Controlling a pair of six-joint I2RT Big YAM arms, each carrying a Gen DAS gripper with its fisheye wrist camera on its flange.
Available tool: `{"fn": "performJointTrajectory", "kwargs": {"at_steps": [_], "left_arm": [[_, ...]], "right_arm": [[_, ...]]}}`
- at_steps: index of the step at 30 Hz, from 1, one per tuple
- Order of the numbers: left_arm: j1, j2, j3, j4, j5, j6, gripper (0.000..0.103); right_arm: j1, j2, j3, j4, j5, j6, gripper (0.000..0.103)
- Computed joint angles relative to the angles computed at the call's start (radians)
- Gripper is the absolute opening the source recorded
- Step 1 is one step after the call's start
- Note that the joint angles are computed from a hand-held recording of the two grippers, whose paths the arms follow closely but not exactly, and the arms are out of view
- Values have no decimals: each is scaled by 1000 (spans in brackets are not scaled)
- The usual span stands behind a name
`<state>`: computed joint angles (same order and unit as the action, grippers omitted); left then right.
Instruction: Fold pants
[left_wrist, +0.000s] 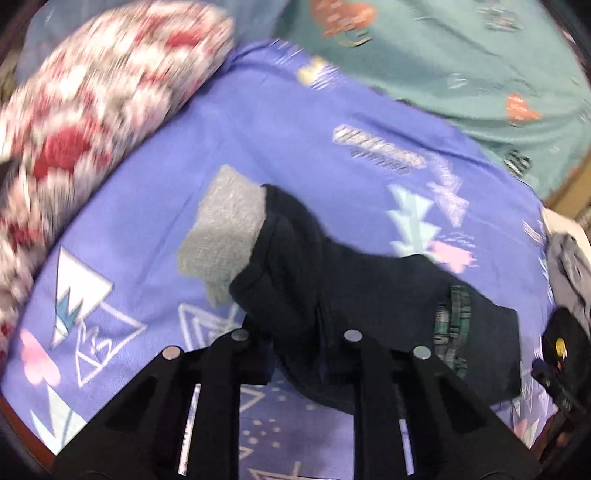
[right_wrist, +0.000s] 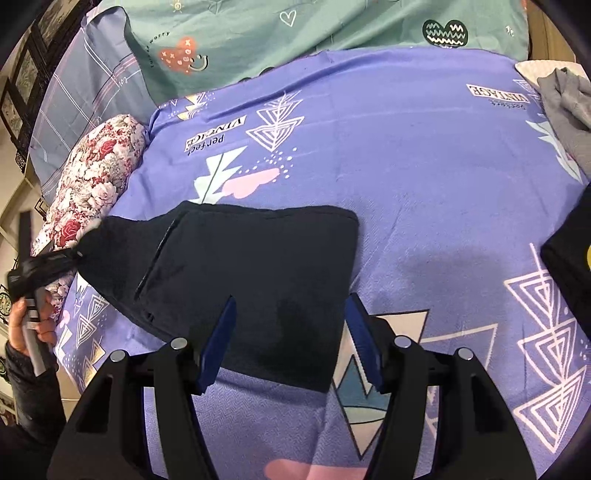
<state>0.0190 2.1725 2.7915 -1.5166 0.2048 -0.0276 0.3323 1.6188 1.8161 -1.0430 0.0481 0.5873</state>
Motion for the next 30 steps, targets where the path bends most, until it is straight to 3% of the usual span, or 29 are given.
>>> {"fn": "performJointTrajectory", "kwargs": {"at_steps": [2, 7, 10, 14, 15, 17, 19, 21, 24, 29, 30], "left_arm": [[-28, -79, -101, 88, 23, 45, 16], [-115, -173, -195, 180, 114, 152, 16], [-181, -188, -243, 177, 139, 218, 17], [-253, -177, -303, 142, 159, 249, 21], [-269, -169, -315, 134, 164, 245, 34], [-303, -123, -293, 62, 166, 261, 78], [-317, -132, -346, 57, 159, 242, 83], [-323, -192, -448, 152, 150, 241, 88], [-302, -198, -424, 125, 180, 251, 90], [-239, -229, -403, 160, 187, 212, 98], [-226, -229, -394, 169, 171, 191, 98]], "right_arm": [[-3, -10, -15, 10, -1, 9, 62], [-7, -46, -65, 38, -2, 27, 62], [-15, -67, -91, 47, -3, 33, 62], [-27, -99, -126, 53, 0, 43, 62], [-30, -104, -131, 53, -2, 44, 62], [-36, -119, -148, 56, -5, 56, 62], [-41, -127, -155, 56, -21, 53, 62], [-46, -132, -157, 53, -33, 53, 62], [-55, -131, -157, 75, -72, 63, 62], [-60, -89, -129, 125, -188, 79, 63], [-60, -80, -119, 132, -203, 83, 70]]}}
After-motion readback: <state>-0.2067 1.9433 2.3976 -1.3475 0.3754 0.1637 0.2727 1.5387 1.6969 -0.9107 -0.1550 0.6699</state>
